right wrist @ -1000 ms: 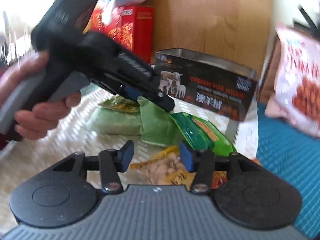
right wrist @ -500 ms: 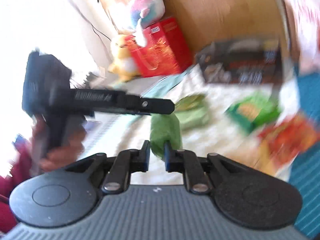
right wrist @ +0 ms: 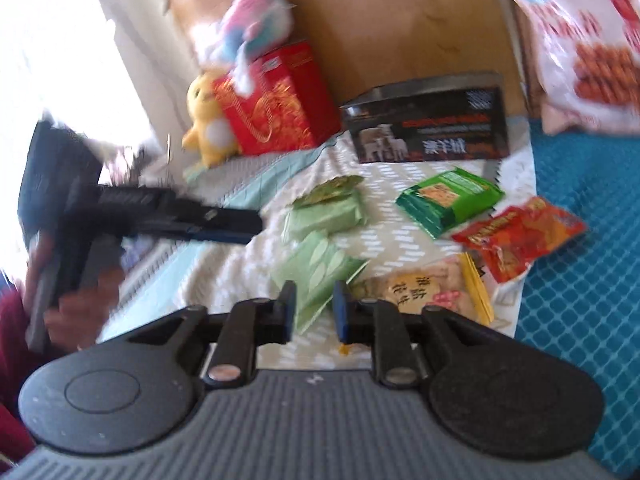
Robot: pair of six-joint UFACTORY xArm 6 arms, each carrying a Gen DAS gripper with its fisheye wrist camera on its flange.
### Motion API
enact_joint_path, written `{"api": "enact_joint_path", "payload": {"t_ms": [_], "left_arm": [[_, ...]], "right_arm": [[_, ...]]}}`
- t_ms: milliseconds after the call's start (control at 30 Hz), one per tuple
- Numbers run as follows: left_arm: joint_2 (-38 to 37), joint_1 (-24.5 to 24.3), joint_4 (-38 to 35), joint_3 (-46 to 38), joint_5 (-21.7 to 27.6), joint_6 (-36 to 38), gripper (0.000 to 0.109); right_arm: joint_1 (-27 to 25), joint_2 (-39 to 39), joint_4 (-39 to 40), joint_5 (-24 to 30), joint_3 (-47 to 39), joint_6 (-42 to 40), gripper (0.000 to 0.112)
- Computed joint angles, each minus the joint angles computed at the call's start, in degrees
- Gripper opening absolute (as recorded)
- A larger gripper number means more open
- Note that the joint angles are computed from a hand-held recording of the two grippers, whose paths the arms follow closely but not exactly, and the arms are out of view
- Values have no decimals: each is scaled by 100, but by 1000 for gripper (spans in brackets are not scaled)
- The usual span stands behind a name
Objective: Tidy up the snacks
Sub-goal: 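Grasp the light green packet with the left gripper, then carry the light green packet into the black tin box and release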
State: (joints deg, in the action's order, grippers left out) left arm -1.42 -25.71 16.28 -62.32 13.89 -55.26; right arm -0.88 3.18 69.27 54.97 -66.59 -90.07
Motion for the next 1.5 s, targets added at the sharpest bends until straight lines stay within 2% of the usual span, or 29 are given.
{"api": "enact_joint_path", "payload": {"t_ms": [67,200,267,300,367,400,467,567,633,733,867,1133,1233,1267,1333,1500], "left_arm": [[141,-21,-280,-91,47,314,63],[315,-83,-897,-50,-167,853,66],[332,-129,-898,-39,-231,952,60],[356,-183,-1258,-54,-221,1287,50],[385,-260,-1430,-64,-234,1378,45],[366,-260,-1155,-81,-166,1166,45],[311,-261,-1083,-82,-145,1104,43],[236,-226,-1557,-164,-279,1543,40],[278,-162,-1291,-417,-325,1558,40],[594,-44,-910,-1091,-291,1607,40],[1513,184,-875,-2450,-27,1813,40],[3879,542,-490,-5863,1107,1639,43],[4439,594,61,-6720,1543,1143,59],[4424,616,16,-6664,1508,1123,59],[3978,664,-138,-5853,1071,1114,59],[2490,829,340,-3359,-62,407,64]], "right_arm": [[157,106,6,-355,-27,-270,40],[430,240,-108,-888,-67,-475,41],[544,288,-225,-1023,-86,-562,41],[603,289,-254,-1085,-74,-628,40],[721,324,-441,-1196,-77,-535,32],[784,366,-508,-1312,-70,-484,23],[822,340,-370,-1429,-35,-622,20],[730,375,-206,-1262,-258,-500,19],[630,422,-12,-1042,-493,-452,19],[621,630,383,-1051,-963,-555,19],[743,1377,542,-1350,-2102,-412,19],[867,3816,-872,-1426,-5650,1892,20],[983,4326,-1323,-1773,-6315,2518,28],[1005,4408,-1476,-1905,-6410,2752,35],[922,4385,-1435,-1773,-6400,3024,38],[580,3412,-678,-1205,-5015,2681,39]]}}
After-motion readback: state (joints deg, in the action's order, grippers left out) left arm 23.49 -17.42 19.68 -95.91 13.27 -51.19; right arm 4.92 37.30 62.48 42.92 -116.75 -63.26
